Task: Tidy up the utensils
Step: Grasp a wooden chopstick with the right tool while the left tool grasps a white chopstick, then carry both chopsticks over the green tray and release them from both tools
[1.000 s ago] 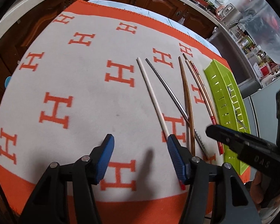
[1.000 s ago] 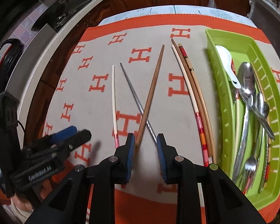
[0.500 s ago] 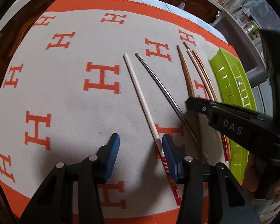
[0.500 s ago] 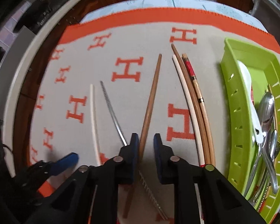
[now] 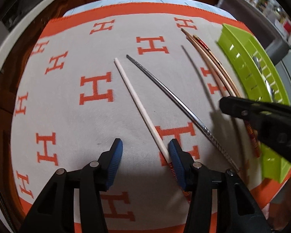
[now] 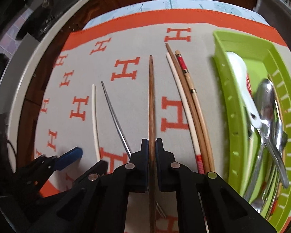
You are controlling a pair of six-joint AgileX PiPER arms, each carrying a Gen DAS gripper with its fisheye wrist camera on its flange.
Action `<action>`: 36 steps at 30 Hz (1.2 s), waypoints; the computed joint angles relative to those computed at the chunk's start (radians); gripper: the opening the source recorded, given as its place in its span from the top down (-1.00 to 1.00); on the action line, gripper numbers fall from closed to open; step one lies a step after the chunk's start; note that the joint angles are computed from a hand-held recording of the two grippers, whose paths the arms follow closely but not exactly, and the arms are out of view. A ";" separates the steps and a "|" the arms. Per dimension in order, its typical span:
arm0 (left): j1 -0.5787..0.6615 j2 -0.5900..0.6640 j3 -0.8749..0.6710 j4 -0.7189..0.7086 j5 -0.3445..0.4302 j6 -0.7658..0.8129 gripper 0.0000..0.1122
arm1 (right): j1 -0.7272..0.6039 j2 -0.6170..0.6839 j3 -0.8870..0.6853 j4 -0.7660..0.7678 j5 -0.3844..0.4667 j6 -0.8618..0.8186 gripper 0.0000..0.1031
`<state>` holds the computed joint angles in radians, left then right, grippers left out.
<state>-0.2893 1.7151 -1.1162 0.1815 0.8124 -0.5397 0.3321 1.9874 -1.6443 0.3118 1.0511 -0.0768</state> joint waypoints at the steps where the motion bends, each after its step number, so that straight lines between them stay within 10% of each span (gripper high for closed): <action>1: 0.000 -0.007 0.005 -0.004 -0.005 0.008 0.27 | -0.008 -0.021 0.020 0.009 -0.005 -0.010 0.87; 3: 0.002 -0.014 0.008 -0.021 -0.011 0.018 0.86 | -0.022 -0.062 0.060 0.021 -0.017 -0.025 0.87; 14: 0.191 -0.100 0.110 -0.471 -0.055 0.313 0.94 | -0.172 -0.271 0.233 0.156 0.001 -0.175 0.88; 36: 0.058 -0.077 -0.146 -0.632 0.039 0.327 0.94 | -0.509 -0.394 0.236 0.194 0.054 -0.343 0.88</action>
